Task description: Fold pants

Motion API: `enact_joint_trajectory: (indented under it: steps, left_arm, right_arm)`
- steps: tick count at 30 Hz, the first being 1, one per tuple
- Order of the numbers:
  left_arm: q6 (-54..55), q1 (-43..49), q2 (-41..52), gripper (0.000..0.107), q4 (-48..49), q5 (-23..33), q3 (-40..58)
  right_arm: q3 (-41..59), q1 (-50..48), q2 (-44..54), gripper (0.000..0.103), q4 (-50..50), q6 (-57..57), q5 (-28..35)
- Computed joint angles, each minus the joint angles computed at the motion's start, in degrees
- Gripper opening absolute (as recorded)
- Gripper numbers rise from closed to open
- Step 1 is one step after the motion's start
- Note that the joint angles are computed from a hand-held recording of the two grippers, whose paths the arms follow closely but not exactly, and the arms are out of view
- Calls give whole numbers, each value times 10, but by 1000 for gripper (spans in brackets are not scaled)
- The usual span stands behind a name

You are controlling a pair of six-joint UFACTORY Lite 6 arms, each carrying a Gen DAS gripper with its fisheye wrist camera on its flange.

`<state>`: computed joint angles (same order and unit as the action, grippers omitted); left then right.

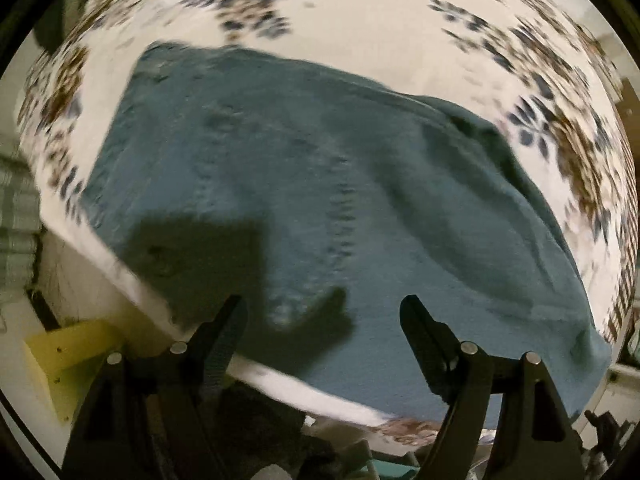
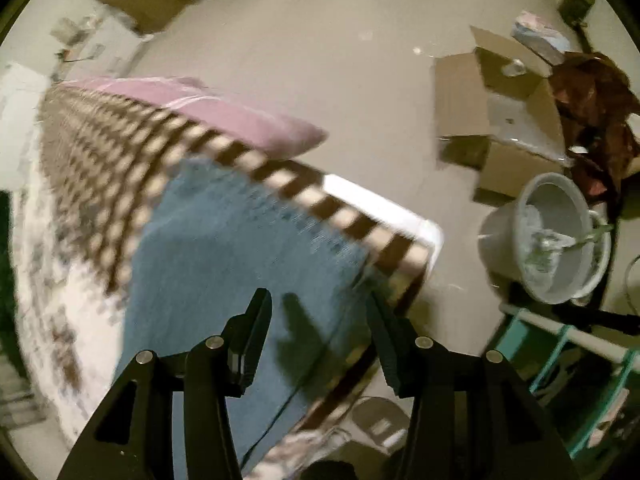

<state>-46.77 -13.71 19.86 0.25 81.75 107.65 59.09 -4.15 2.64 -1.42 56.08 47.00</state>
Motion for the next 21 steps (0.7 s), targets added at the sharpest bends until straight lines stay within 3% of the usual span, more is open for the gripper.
enact_joint_trajectory:
  steps: [4,5,6,7,11,15,21]
  left_arm:
    - [-9,-51,73,78,4,20,86]
    - [-10,-58,83,78,2,21,93]
    - [-13,-68,90,78,1,24,97]
    - [-16,-77,92,78,-2,24,94]
    - [-16,-98,95,78,-8,27,95]
    - [-38,-129,80,78,-11,18,66]
    - [-34,-130,33,78,-15,23,24]
  right_arm:
    - [-34,-66,7,49,44,-40,-60]
    - [-50,-76,-3,42,56,-54,-82]
    - [-67,-78,-14,21,67,-64,-103]
    - [-69,-74,-17,14,54,-54,-102]
    - [-97,-38,-64,9,-12,21,-119]
    - [-104,-28,-100,8,-10,20,-103]
    - [-85,1,-146,7,-57,52,-12]
